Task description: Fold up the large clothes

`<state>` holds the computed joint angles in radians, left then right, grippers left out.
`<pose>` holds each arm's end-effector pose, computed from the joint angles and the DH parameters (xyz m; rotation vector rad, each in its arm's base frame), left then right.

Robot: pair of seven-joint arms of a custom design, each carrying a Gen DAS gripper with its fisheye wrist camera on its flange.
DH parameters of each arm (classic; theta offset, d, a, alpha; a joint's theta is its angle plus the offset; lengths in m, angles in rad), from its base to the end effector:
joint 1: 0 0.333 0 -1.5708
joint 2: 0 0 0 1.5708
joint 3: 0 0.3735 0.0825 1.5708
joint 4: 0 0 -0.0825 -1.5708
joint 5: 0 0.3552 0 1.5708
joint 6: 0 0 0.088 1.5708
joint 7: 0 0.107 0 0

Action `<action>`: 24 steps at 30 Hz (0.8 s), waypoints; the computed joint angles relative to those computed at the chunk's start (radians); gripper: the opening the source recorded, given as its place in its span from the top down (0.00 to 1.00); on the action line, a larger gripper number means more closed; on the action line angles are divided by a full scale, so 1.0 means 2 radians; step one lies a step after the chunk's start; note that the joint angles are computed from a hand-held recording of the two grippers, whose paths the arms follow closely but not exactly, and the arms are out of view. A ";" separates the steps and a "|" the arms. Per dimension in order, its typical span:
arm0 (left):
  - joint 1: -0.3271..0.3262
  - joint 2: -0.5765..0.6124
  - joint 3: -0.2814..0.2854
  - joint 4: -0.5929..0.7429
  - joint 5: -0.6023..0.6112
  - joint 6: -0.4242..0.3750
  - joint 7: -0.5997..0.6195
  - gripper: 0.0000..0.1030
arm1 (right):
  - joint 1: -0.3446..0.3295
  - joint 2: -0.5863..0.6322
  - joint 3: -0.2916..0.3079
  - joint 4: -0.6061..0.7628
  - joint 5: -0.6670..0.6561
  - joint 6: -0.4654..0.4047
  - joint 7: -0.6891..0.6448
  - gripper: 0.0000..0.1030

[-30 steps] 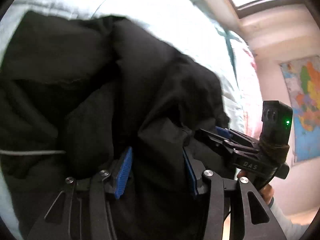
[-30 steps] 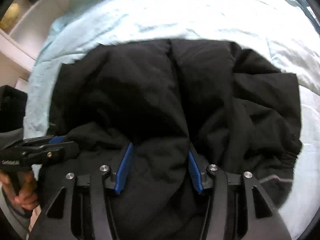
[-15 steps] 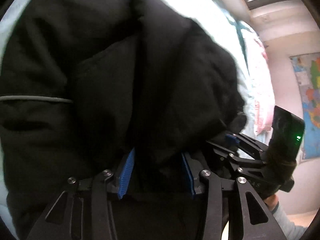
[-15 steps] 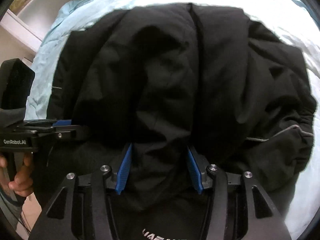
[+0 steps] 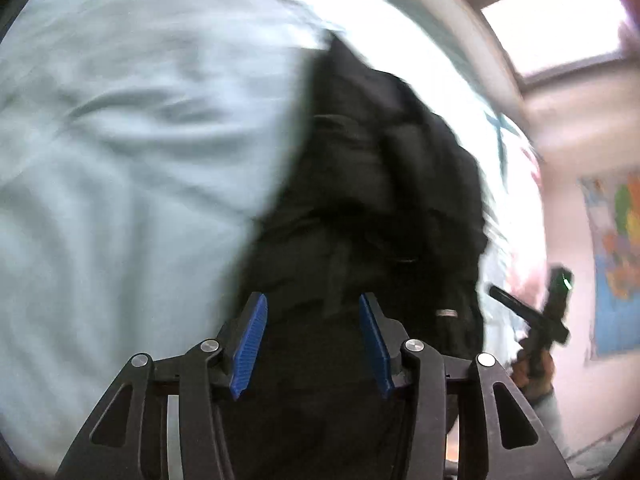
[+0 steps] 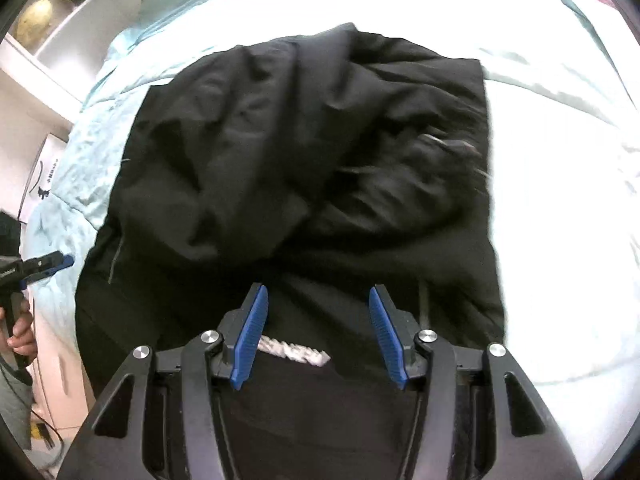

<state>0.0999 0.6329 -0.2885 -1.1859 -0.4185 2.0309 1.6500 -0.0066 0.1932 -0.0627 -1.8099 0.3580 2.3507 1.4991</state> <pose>0.7524 -0.0947 0.5134 1.9170 -2.0108 0.7796 0.6283 -0.0354 0.5402 -1.7061 2.0923 -0.1020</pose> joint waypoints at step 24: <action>0.016 -0.042 -0.002 -0.160 -0.122 -0.052 0.081 0.46 | -0.045 -0.091 -0.029 -0.127 0.012 -0.042 0.002 0.45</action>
<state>0.1328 0.5487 -0.2917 -1.5061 -0.6623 1.9260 1.8127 -0.0967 0.0104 -0.1204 -2.0646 0.3815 2.2663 1.5032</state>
